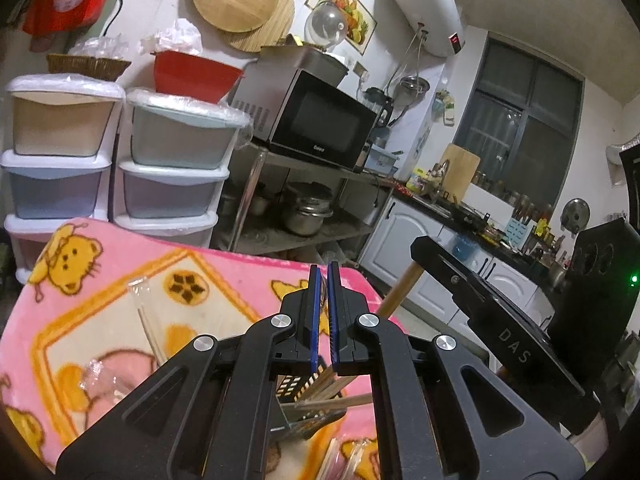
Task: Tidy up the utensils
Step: 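Open both tools to release the chopsticks standing in the caddy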
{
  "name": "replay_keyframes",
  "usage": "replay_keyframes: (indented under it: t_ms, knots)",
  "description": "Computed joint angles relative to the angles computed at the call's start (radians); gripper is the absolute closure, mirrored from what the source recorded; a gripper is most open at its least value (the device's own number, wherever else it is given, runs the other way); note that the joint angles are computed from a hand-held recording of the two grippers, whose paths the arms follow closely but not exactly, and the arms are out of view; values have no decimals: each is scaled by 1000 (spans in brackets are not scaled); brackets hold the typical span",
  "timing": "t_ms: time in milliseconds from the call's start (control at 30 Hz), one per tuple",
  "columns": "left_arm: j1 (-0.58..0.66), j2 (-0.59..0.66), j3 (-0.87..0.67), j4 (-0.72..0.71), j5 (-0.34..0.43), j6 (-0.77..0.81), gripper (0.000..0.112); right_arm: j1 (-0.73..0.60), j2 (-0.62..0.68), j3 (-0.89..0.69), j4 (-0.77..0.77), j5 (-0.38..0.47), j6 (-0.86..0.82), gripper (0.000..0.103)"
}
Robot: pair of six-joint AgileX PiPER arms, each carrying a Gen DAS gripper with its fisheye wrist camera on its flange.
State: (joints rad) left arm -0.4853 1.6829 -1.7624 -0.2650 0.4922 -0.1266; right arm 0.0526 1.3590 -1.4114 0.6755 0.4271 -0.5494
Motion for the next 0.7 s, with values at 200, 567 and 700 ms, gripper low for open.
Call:
replay_keyframes:
  t_ms: [200,567,700]
  knots:
    - [11,-6,43,-24,-1,10,110,-17,-9,43,-11,1,26,90]
    - [13,-58,146,59,-24,-76,87,-68,-73,143,9,31,38,72]
    - [21,-85,181,47,-27,-70,73,-78,-104,176,-16,32,67,64]
